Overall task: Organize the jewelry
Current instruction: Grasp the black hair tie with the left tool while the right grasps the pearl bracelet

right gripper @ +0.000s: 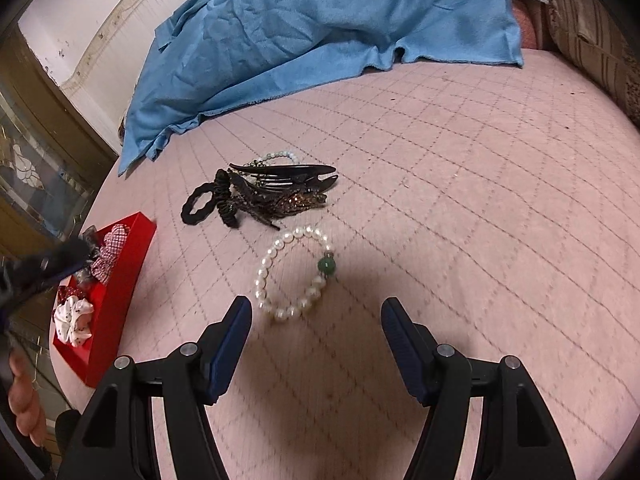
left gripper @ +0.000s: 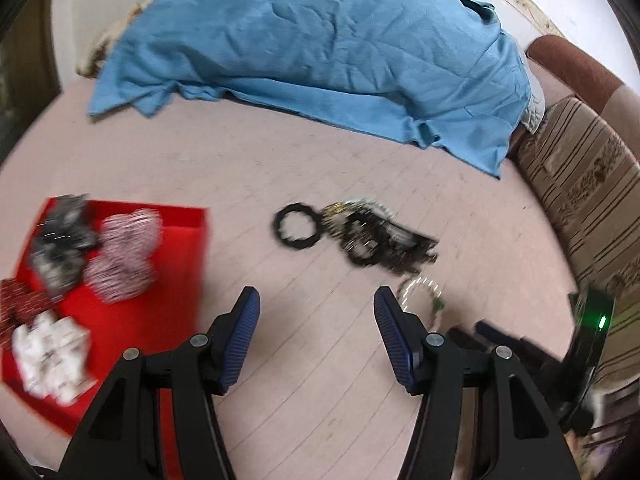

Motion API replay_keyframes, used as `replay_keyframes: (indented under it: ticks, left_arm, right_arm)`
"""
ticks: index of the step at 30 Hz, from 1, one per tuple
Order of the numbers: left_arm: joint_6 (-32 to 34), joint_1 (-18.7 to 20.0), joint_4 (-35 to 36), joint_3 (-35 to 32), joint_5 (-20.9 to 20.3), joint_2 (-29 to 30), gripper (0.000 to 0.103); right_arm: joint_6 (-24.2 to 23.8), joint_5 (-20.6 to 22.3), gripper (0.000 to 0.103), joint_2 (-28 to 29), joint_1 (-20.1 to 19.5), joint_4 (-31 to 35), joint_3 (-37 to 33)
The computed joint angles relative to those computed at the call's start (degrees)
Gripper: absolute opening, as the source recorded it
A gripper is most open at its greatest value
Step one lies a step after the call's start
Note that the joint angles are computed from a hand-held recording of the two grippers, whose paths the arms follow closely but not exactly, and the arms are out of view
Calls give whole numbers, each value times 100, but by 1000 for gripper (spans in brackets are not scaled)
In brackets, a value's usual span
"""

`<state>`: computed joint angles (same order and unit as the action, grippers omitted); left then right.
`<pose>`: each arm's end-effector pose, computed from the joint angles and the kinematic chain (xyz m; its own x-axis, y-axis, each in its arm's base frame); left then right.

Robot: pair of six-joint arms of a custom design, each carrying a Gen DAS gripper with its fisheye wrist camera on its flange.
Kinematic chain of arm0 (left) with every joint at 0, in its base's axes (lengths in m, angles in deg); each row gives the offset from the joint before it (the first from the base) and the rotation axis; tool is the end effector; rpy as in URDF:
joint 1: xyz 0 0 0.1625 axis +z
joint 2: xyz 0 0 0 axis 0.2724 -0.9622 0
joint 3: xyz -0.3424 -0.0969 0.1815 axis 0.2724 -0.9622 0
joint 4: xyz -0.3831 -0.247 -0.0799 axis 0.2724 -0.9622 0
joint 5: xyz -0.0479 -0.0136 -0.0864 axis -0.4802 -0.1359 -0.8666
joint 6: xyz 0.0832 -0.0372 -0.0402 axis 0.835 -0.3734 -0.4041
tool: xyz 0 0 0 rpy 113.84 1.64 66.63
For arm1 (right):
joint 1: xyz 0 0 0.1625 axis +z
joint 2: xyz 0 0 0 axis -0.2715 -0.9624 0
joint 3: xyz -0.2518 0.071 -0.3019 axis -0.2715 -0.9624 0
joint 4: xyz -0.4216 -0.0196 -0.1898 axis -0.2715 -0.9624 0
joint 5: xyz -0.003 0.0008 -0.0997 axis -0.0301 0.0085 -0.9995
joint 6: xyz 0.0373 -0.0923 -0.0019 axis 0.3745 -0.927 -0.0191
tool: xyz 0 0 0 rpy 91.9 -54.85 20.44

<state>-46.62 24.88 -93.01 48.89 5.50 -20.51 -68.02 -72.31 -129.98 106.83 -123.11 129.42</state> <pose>-0.4165 -0.6208 0.1132 -0.8341 0.1414 -0.5332 0.3939 0.8293 -0.3963 0.1105 -0.5991 0.3528 -0.9200 0.0120 0.3917 -0.2067 0.8343 -0.5111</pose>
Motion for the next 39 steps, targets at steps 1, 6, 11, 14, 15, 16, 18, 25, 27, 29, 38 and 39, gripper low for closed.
replay_keyframes:
  ticks: [1, 6, 11, 14, 15, 16, 18, 25, 27, 29, 38, 39]
  left_arm:
    - [68, 56, -44, -129, -97, 112, 57]
    - [409, 282, -7, -871, -395, 773, 51]
    - [406, 504, 67, -1380, -839, 1160, 51]
    - [387, 605, 91, -1646, -1072, 1358, 44]
    - [399, 629, 162, -1745, -1127, 1428, 40]
    - [418, 651, 254, -1840, -1169, 1496, 35]
    - [449, 674, 279, -1906, -1208, 1566, 33]
    - [500, 717, 188, -1900, -1652, 1540, 9]
    - [506, 691, 173, -1820, -1715, 1463, 8]
    - [471, 679, 82, -1695, -1864, 1358, 8]
    - [293, 431, -356, -916, -1973, 685, 8]
    - [272, 379, -363, -816, -1904, 591, 8]
  right_arm:
    - [-40, 0, 72, 67, -5, -28, -47]
    - [-255, -85, 66, 350, -13, -158, -247]
    - [-416, -90, 58, 534, -18, -274, -364]
    - [-520, -189, 53, 640, 15, -369, -425]
    - [-539, -213, 50, 668, 22, -374, -447]
    - [-555, -236, 49, 698, 28, -378, -472]
    - [-602, -303, 46, 770, 41, -392, -538]
    - [-830, -516, 11, 978, 117, -375, -727]
    - [-714, -284, 11, 898, 80, -185, -729]
    - [-638, -158, 11, 805, 72, -129, -670]
    - [-383, 161, 11, 234, 164, -19, -250]
    - [-360, 188, 11, 158, 180, -3, -195]
